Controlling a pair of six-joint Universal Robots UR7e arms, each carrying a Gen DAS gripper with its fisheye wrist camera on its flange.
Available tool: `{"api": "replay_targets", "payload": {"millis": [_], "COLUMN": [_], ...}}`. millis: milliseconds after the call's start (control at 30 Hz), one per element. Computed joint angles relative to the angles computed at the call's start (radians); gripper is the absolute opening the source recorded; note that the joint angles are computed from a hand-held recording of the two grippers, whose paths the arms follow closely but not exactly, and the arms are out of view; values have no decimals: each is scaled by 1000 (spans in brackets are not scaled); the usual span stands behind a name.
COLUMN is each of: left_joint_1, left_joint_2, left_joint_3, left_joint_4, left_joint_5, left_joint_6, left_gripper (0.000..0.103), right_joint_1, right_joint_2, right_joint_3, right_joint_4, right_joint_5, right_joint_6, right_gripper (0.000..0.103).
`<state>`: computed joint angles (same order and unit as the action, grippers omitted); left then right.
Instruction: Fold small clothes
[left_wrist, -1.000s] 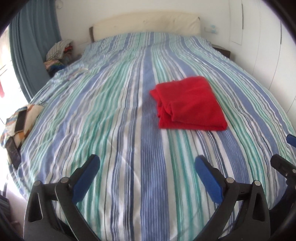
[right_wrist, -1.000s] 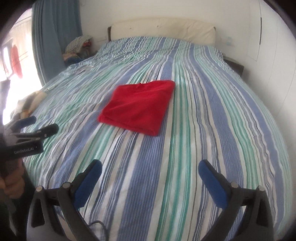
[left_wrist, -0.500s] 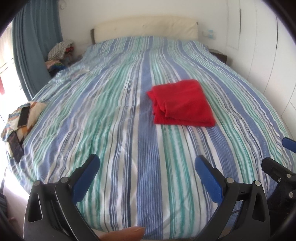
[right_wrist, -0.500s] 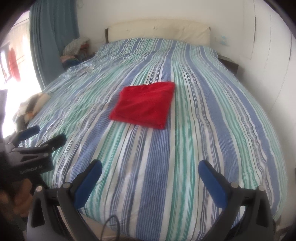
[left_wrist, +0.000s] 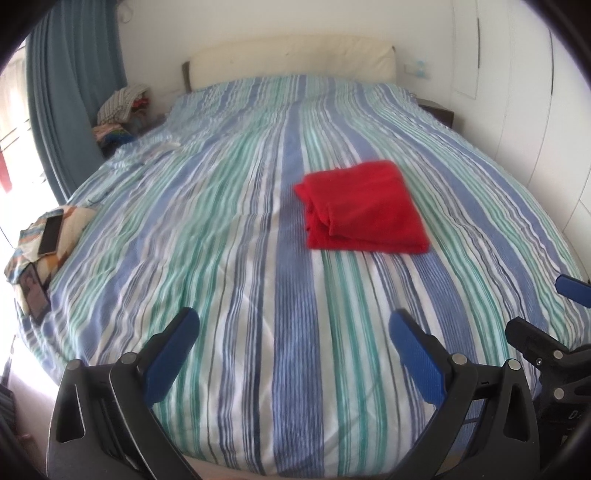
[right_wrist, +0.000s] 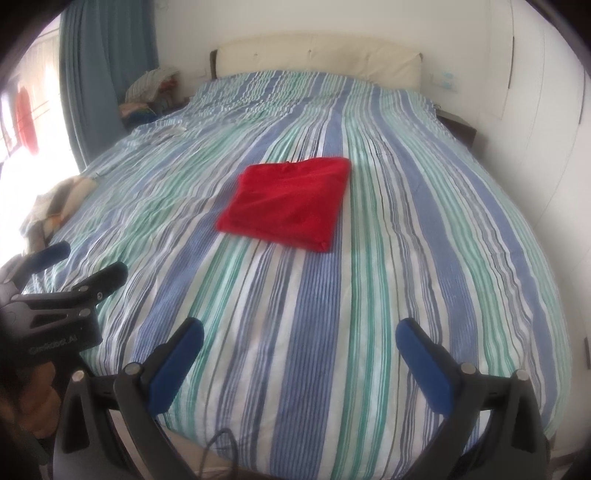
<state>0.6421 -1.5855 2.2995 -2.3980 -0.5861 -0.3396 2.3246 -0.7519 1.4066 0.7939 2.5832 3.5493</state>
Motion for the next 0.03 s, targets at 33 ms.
{"api": "replay_targets", "payload": {"millis": [33], "left_joint_1": [-5], "left_joint_2": [1], "left_joint_3": [2], "left_joint_4": [-2], "left_joint_5": [11], "left_joint_6": [3], "left_gripper": [103], "right_joint_1": [0], "right_joint_2": [0], "right_joint_3": [-1], "right_joint_4": [-1], "right_joint_5": [-1], "right_joint_6": [-3], "right_gripper": [102]}}
